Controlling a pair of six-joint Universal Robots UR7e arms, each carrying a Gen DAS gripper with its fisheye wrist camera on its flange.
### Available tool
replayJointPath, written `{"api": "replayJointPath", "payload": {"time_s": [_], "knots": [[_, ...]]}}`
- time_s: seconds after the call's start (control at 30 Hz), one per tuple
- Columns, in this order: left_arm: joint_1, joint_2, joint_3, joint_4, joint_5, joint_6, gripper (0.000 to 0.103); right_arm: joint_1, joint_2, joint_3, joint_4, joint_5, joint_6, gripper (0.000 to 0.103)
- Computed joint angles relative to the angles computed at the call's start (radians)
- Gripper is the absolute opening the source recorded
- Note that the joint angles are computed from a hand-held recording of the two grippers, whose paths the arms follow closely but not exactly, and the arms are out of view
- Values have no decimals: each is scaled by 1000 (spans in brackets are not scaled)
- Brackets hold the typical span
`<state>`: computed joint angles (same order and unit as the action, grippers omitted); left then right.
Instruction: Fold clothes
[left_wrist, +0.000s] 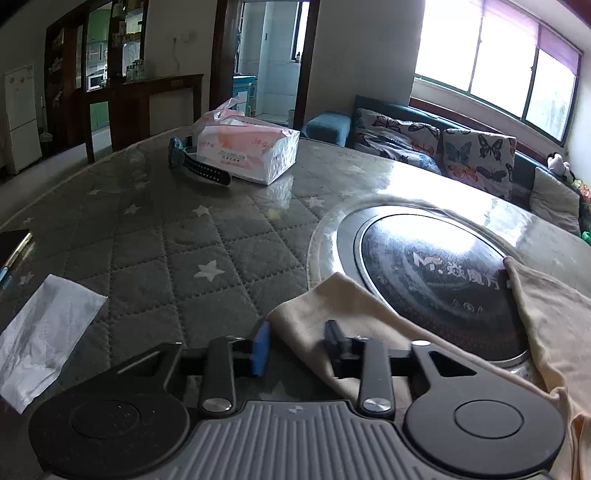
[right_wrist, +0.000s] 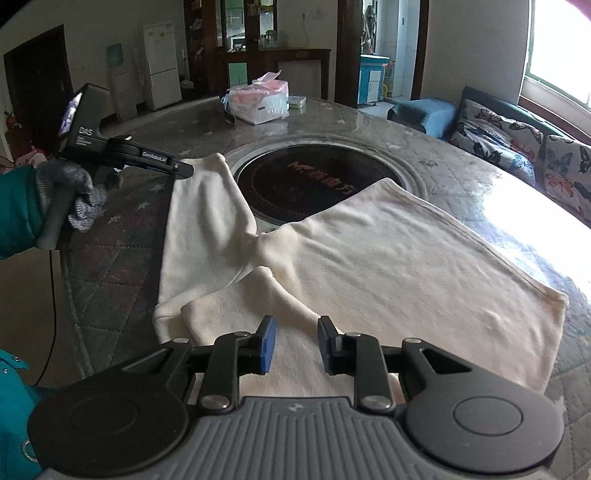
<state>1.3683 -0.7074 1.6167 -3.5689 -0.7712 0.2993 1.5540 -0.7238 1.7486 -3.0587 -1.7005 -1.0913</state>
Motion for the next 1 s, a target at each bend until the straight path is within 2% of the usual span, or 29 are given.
{"api": "replayJointPath", "payload": {"time_s": [0.07,0.2,0.37,0.6,0.8,1.0], "knots": [[4,-1,-2,-5,-21,-17,10,-3,-12,16,-15,6,3,26],[-11,-17,27,-66,-72,1,6,-13,-36,45,-46,20,14,26],[-66,-54,90,-125,-156,53,5,-30,-65,81,-92,31,34,26],[-168,-82,161,-138,-306,97,5,-59,-107,135,-162,61,53,26],[-248,-68,205,-117,-390,121,5,-98,-147,189,-237,97,77,26],[-286,-21,218,-48,-458,118,5,-144,-184,232,-278,121,114,26]]}}
